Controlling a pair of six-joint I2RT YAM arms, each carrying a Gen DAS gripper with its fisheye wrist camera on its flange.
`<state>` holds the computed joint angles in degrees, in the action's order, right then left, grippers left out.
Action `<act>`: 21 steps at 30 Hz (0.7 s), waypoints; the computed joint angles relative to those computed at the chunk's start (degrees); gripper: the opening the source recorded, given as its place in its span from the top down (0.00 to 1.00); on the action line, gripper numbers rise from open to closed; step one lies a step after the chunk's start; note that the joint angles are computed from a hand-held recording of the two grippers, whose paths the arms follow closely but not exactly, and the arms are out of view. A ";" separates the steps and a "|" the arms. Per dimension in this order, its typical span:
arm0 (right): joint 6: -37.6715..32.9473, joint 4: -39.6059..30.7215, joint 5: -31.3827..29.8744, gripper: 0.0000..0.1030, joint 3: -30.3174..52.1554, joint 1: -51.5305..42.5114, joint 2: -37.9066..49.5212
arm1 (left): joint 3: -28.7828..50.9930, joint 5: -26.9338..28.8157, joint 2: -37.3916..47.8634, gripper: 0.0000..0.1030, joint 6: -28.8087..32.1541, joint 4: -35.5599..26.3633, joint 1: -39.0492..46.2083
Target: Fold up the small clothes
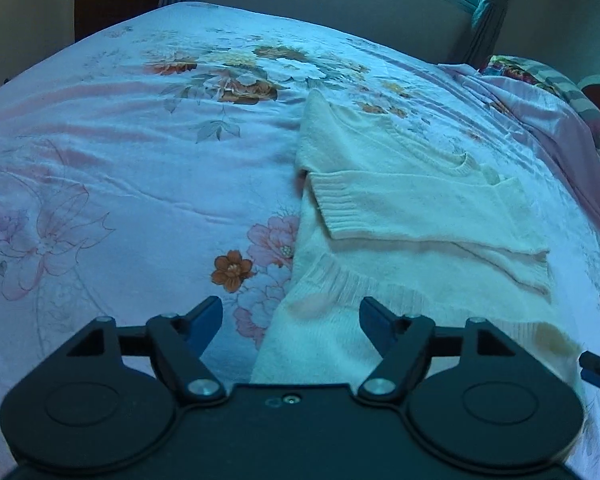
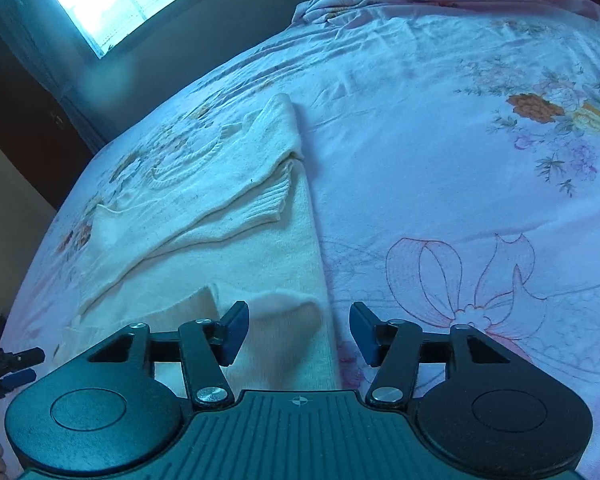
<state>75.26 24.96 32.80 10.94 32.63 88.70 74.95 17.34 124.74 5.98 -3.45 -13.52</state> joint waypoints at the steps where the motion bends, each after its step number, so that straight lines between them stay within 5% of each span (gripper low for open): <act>1: 0.03 -1.52 0.81 0.46 0.60 1.48 -0.08 | -0.78 -0.88 -0.40 0.32 1.27 0.26 -0.34; 9: -5.32 -13.08 6.39 0.46 9.46 8.88 3.60 | -4.47 -4.92 -1.83 0.38 9.76 4.56 -5.47; 15: -13.23 -9.65 3.72 0.46 9.94 3.89 5.33 | 0.82 -5.31 2.90 0.48 11.86 3.00 -6.96; 21: -21.32 -4.22 0.58 0.46 10.70 -1.76 9.42 | 3.96 -4.15 6.23 0.46 13.98 2.54 -6.71</act>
